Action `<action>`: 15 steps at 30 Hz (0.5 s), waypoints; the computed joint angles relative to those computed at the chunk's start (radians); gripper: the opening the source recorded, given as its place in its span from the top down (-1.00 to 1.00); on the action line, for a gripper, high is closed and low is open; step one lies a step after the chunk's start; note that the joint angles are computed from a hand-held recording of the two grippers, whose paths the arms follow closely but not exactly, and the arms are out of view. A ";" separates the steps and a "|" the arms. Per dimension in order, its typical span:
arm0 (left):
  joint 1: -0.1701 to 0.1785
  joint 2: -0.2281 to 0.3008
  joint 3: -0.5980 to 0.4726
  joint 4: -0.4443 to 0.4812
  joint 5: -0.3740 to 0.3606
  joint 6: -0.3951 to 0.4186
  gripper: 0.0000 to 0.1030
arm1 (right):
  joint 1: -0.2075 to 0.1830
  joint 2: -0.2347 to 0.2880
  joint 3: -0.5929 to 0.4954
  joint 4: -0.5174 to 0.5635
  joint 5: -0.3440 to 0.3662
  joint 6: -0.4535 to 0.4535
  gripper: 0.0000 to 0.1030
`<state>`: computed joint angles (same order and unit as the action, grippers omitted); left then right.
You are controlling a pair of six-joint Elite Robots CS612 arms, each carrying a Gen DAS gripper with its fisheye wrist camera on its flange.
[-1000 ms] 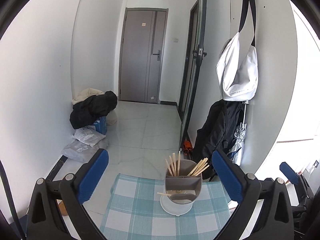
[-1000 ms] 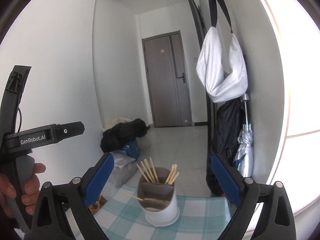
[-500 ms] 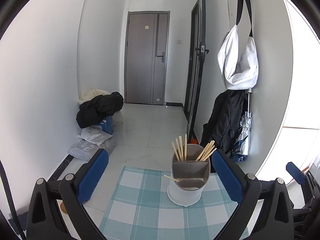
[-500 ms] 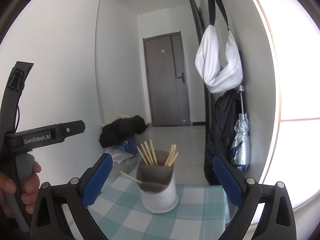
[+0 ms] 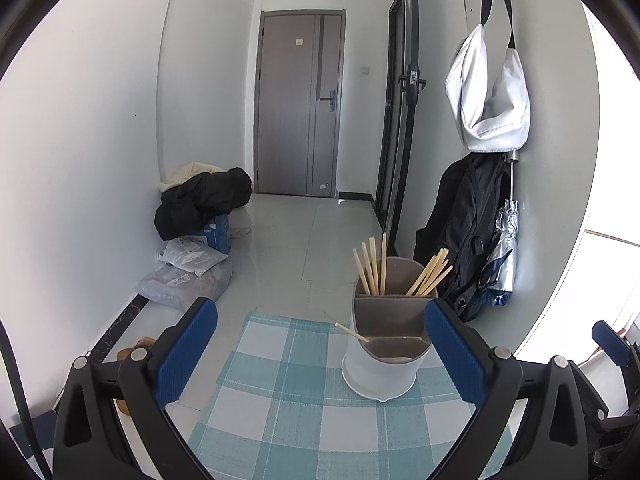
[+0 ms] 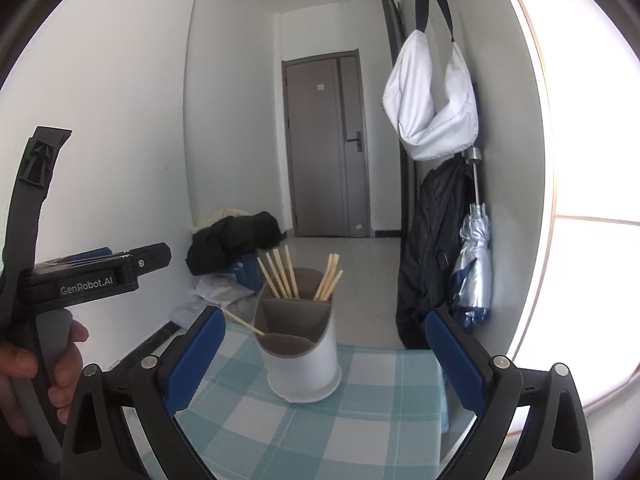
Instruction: Organize utensils
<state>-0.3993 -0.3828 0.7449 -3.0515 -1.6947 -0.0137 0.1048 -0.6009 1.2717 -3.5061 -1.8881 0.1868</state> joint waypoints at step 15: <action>-0.002 0.040 -0.068 0.089 0.016 -0.002 -0.96 | -0.009 0.031 -0.033 0.076 0.021 0.046 -0.96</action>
